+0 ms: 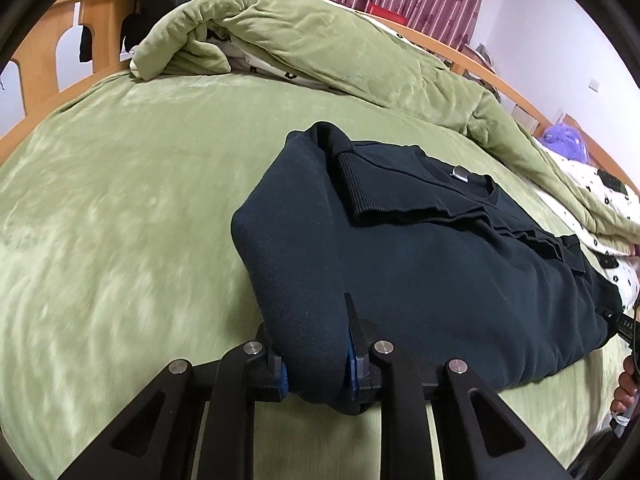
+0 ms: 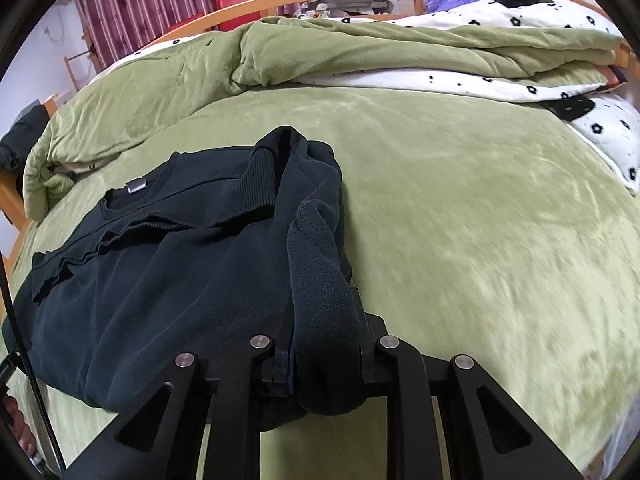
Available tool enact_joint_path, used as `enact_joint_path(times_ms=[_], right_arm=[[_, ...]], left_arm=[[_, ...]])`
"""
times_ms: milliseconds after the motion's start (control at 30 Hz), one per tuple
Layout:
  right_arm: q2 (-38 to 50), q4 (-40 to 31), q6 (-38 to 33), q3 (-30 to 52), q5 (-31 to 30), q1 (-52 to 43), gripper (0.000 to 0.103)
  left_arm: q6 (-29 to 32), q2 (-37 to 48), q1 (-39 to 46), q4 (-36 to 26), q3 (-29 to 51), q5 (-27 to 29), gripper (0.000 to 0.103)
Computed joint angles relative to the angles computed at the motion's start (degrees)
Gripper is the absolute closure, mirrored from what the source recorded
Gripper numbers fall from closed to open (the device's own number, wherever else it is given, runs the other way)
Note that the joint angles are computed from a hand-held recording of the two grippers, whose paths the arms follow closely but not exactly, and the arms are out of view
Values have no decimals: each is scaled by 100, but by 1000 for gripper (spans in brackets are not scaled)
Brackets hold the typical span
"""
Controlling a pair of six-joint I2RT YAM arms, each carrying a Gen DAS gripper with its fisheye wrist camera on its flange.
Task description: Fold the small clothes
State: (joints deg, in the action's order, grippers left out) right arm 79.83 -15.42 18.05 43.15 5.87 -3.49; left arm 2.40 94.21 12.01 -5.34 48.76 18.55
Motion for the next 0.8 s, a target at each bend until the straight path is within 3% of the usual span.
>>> enact_joint_path(times_ms=[167, 433, 533, 700, 800], right_arm=[[-874, -400, -80, -478, 379, 250, 84], [-2046, -1030, -45, -1141, 405, 276, 84], [-2003, -1020, -78, -1170, 406, 233, 82], [-1732, -1140, -42, -1089, 722, 223, 68], [-2106, -1271, 23, -1151, 1310, 445, 66]], left_arm=[[240, -593, 146, -254, -448, 72, 83], [730, -1290, 432, -617, -1016, 277, 82], [796, -1402, 335, -565, -1129, 62, 80], [832, -1540, 305, -773, -1117, -194, 71], [852, -1923, 327, -733, -1317, -421, 67]])
